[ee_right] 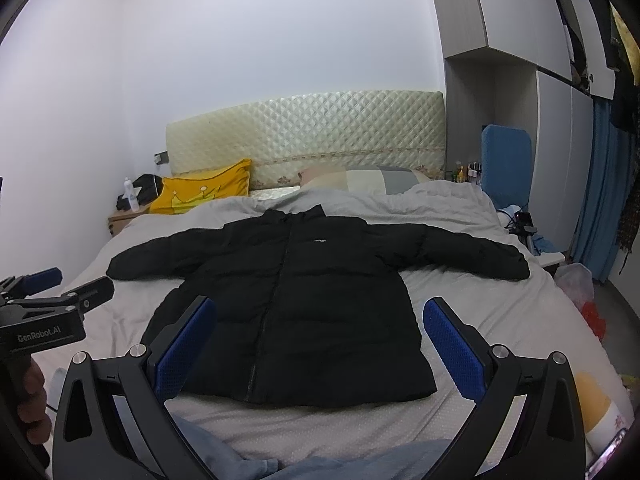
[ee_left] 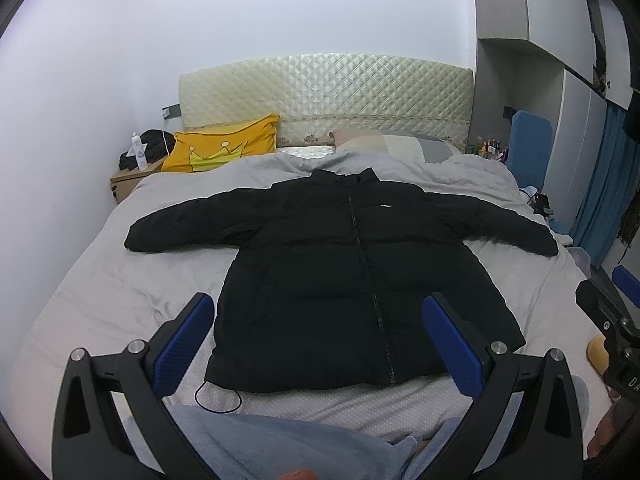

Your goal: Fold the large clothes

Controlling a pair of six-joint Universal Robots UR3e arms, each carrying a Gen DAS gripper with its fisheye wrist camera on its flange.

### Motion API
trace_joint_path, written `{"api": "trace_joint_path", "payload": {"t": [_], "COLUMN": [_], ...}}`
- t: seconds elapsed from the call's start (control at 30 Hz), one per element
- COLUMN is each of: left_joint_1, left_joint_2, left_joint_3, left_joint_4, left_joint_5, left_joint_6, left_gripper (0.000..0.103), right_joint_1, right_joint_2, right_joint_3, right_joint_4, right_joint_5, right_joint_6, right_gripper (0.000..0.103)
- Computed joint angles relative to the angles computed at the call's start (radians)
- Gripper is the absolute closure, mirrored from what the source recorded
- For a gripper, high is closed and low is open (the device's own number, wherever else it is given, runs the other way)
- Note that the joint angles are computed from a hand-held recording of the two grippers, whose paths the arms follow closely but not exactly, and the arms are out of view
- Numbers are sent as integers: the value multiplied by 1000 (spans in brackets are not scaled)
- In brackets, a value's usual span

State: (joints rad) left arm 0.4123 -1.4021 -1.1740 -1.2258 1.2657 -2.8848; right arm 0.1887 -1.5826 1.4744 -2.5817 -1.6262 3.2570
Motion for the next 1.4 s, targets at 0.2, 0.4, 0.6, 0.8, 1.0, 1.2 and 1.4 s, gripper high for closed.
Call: {"api": "trace_joint_path", "payload": {"t": [0.2,0.4,0.6,0.8,1.0,1.2,1.4], "left_joint_1": [4,13,-15,3,15,6,26], "left_joint_2": [-8,6,-17,-22,-4,-15,-28], "left_joint_3": [13,-13,4,37,10,23,44], "left_joint_4": [-9,3,2,-42,-30,-37,-69], "left_joint_5": [-7,-13,27,9,3,8,-34], "left_joint_6": [-2,-1,-29,-13,-19,-21,-15], "left_gripper": [0,0,0,0,0,0,0], "right_joint_1": [-2,-17,-37,-46,-54,-56,-56], "right_joint_2": [2,-7,2,10,6,4,-9], "right_joint_3": [-10,1,-3,16,45,58,68], "right_joint_4": [7,5,13,-18,-37,-46,-46], "right_joint_5": [6,29,51,57,64,73,80], "right_joint_6": [-3,-9,-11,-11,-6,-15,-16], "right_gripper": [0,0,0,0,0,0,0]}}
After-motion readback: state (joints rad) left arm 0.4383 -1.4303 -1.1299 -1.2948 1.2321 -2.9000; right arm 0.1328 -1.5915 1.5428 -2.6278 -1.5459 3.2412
